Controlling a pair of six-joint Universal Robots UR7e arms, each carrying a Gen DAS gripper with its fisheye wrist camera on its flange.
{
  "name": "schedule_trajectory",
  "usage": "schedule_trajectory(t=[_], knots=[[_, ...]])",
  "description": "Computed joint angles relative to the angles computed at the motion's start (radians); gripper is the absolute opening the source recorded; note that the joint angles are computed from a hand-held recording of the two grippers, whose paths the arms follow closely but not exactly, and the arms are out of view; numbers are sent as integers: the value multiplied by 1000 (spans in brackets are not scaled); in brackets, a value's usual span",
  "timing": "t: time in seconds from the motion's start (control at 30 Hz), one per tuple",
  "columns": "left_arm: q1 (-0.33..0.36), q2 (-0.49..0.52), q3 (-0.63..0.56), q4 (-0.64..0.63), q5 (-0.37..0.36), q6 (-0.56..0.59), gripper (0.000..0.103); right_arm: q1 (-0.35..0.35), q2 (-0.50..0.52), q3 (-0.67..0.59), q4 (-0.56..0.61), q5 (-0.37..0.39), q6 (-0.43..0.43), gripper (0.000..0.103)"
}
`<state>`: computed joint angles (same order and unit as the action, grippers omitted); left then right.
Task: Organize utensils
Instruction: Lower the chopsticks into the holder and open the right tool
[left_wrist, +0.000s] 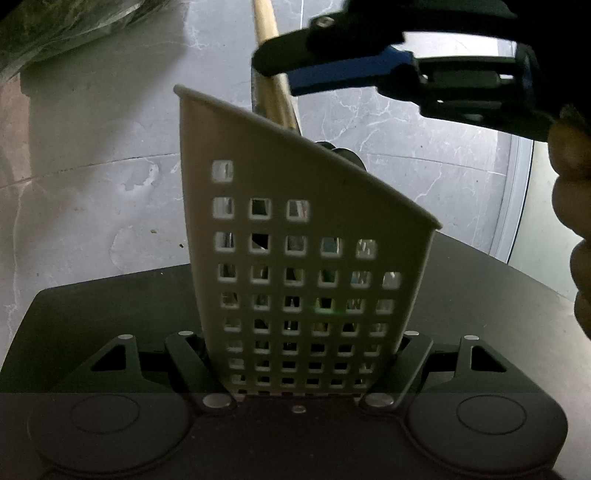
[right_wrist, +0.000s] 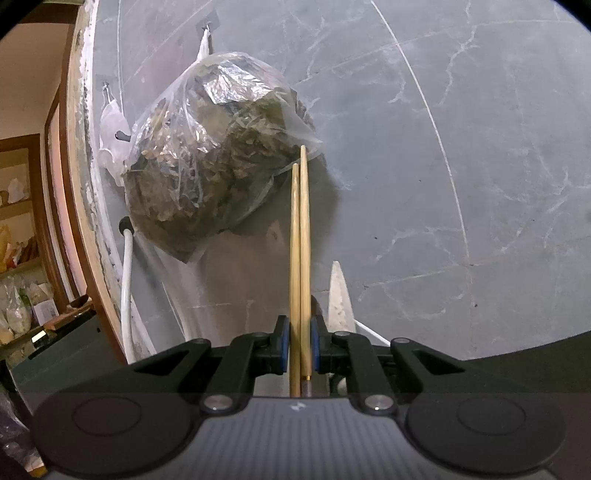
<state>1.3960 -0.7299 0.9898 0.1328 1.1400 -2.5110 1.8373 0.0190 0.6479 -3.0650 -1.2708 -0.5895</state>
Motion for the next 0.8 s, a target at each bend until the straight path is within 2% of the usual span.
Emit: schedule_trajectory(t=[0.3, 0.5, 0.6, 0.63, 0.8], knots=[[0, 0, 1, -2, 1, -3, 77, -2, -23, 48, -35, 0, -10, 14], [0, -3, 6, -2, 3, 0, 77, -7, -54, 120, -95, -4, 24, 14], [0, -4, 7, -3, 3, -1, 77, -7, -57, 121, -85, -12, 24, 13], [0, -4, 8, -4, 3, -1, 77, -6, -60, 121, -73, -10, 21, 9], [1, -5, 9, -5, 5, -2, 77, 1, -71, 132, -17, -25, -34, 8]])
